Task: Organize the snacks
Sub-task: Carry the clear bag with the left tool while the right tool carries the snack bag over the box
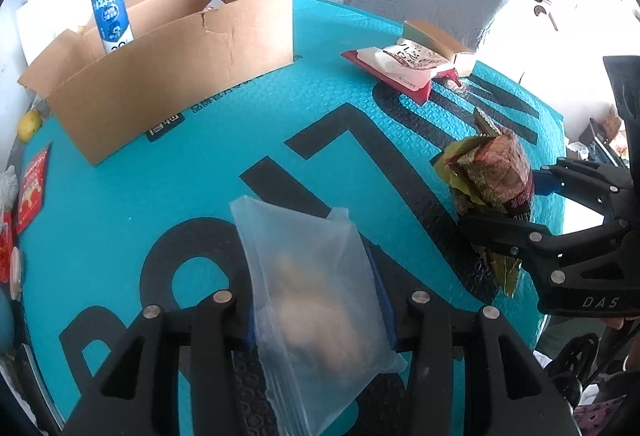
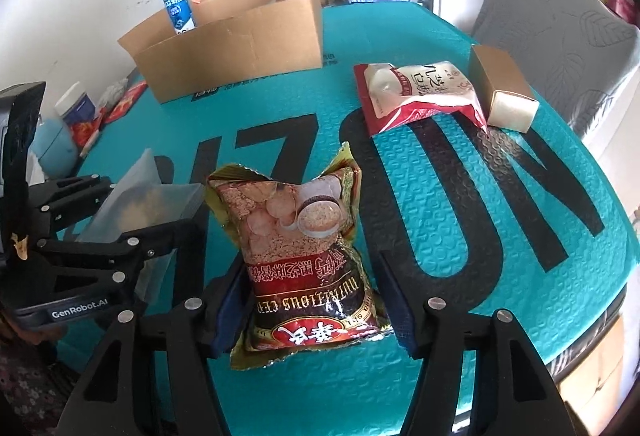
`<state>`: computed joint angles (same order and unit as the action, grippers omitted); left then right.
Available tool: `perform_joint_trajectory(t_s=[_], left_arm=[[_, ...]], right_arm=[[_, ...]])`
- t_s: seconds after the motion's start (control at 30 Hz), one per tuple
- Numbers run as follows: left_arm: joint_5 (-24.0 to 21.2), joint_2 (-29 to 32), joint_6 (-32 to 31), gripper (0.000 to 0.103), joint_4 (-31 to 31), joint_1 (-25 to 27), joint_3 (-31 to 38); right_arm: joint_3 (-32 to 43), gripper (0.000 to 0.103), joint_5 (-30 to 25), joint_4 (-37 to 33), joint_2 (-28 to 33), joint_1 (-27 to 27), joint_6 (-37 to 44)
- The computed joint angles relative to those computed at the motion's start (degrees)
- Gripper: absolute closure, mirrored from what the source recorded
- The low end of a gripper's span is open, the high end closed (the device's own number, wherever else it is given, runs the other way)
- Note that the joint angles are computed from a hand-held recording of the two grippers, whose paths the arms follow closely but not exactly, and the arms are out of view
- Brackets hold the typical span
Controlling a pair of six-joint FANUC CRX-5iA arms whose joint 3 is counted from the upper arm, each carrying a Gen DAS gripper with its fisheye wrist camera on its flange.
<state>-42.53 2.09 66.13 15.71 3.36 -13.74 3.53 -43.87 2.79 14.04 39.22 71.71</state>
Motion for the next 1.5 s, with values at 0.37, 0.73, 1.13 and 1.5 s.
perform_joint_trajectory(t_s=[0.37, 0.73, 1.13, 1.5], left_arm=[[5.77, -2.12, 2.04, 0.038, -0.67, -0.26, -3.69], [4.63, -2.81, 2.99, 0.064, -2.73, 0.14, -3.03], [8.34, -5.27, -1.65, 0.064, 0.99, 1.04, -3.87], [10.07, -6.06, -4.41, 0.064, 5.51, 1.59, -4.12]], right_arm=[[-0.13, 0.041, 0.39, -0.24, -0.08, -0.14, -0.39], [-1.64, 0.050, 1.55, 2.40, -0.64, 0.54, -3.13], [1.31, 0.055, 1.41, -6.55, -0.75, -0.36, 2.91], [3.80, 0.055, 3.08, -6.38, -0.45, 0.31, 6.65]])
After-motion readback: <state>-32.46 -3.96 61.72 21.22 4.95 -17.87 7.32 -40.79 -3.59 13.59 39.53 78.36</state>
